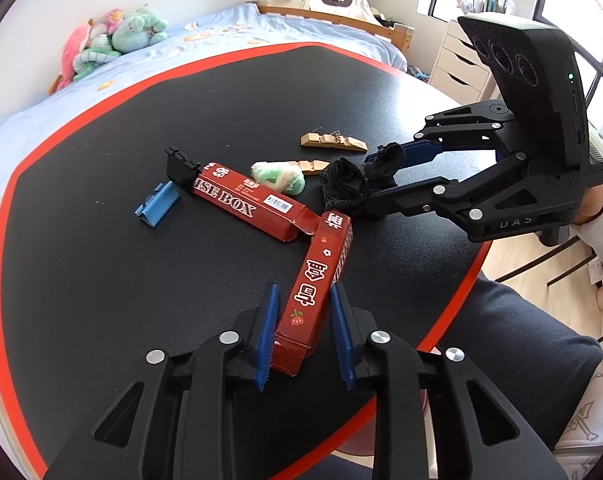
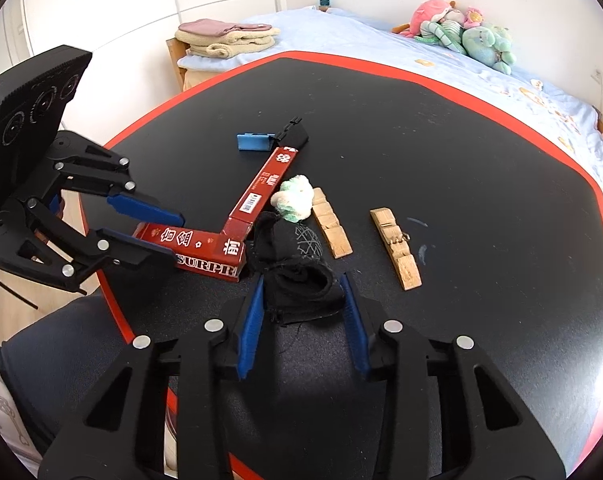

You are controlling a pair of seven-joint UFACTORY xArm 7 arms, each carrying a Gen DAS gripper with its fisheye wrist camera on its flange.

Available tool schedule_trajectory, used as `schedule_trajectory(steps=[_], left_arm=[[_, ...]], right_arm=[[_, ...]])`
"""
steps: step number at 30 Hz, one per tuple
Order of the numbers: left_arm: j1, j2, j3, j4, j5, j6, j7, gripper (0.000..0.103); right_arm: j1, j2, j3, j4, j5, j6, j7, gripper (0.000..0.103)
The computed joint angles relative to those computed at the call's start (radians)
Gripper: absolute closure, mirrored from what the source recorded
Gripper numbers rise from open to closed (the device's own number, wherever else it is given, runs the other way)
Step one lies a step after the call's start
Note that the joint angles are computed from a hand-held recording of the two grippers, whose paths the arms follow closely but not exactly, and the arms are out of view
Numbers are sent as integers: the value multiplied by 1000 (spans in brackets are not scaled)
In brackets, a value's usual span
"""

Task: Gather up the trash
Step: 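Grasp the red SURPRISE box with the left tool while the right tool grasps the black sock, then carry the box and sock to the wastebasket and open both tools to drop them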

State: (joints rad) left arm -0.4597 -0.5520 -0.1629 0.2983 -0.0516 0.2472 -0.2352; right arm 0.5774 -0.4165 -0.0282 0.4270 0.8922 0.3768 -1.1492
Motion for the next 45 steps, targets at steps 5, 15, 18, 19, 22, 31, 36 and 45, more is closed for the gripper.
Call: schedule_trajectory(steps=[5, 15, 18, 19, 22, 31, 36, 45], left_arm=[[0, -21, -18, -9, -2, -5, -34, 88], [-20, -96, -41, -33, 1, 9, -115, 88], [-28, -128, -48, -40, 3, 26, -139, 88], [-32, -137, -48, -43, 3, 29, -145, 88], [-42, -163, -60, -46, 5, 47, -172, 88], [-86, -257, -101, -70, 18, 113, -255, 88], [-128, -300, -119, -80, 18, 159, -298, 88], [-205, -324, -144, -99, 3, 211, -376, 88]], right_arm=[[1, -24, -4, -15, 9, -7, 11, 68], [2, -141, -31, -74, -32, 10, 82, 68], [3, -194, -38, -94, -60, 22, 118, 68], [1, -223, -39, -106, -73, 31, 134, 68], [-2, -297, -44, -138, -116, 55, 183, 68], [-15, -526, -56, -228, -263, 159, 339, 68], [-27, -660, -53, -275, -334, 251, 415, 68], [-26, -845, -28, -353, -422, 410, 518, 68]])
